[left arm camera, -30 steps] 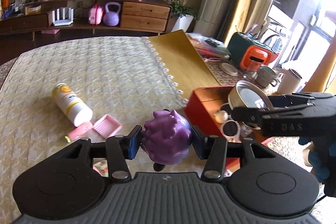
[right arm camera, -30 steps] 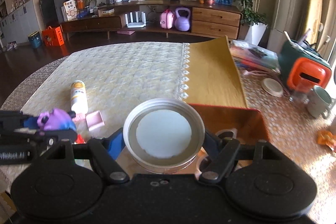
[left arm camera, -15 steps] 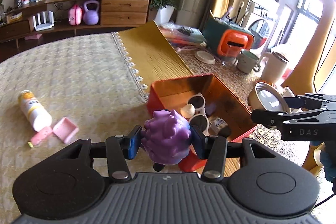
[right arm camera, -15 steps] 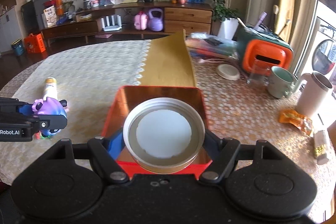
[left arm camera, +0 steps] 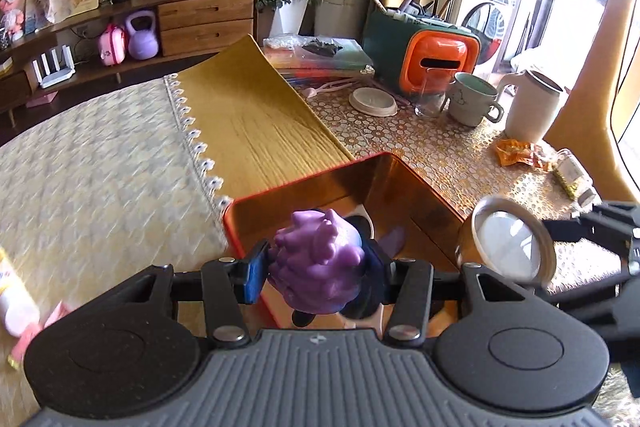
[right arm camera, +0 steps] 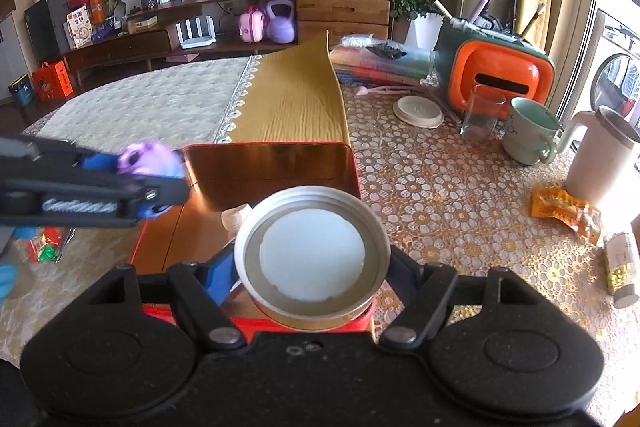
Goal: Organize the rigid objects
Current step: 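Carry the lid in the right tool while the left tool carries the purple toy into the red box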
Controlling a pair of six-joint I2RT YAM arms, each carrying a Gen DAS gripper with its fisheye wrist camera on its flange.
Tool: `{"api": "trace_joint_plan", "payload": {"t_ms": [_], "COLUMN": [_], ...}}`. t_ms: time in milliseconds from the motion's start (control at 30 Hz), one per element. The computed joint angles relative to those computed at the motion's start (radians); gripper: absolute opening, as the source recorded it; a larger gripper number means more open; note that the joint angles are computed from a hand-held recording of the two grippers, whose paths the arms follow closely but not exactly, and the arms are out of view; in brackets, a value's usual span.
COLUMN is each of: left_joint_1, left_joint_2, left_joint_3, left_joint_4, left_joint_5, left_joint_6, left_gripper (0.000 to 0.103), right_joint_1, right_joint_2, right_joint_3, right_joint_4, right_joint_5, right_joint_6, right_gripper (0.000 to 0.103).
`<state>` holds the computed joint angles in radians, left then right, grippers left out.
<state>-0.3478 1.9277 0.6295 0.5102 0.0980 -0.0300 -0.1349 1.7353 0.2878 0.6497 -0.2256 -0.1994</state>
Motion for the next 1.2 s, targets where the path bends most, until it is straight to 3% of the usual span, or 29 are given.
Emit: {"api": "trace_joint_plan", "payload": {"t_ms": [433,533,900,1200], "left_joint_1": [-0.005,-0.011,-0.006,0.007], "left_joint_2": [0.248,0.283,0.358,0.381], "left_joint_3": [0.322,0.360,0.470,0.504], "left_joint_4": [-0.171,-0.183,-0.245,-0.288], "left_joint_5": [0.052,0.039,0.051,0.004], "left_joint_6": [-0.047,-0.035,-0.032,-0.019], "left_gripper": [0.050,0.050,0.050,0.050], "right_joint_1": [0.103,0.129,0.140,0.142], "right_joint_2": [0.180,0.217,0.293,0.294], "right_joint_3": [0.133,0.161,0.232,0.222], "right_joint_4": [0.000,0.002,-0.030,-0.007], "right_joint_5": [0.069,0.115,0.147,0.158], "right_joint_6": [-0.016,-0.013,0.000,0.002], "right_gripper": [0.075,0.075,0.075,0.079]}}
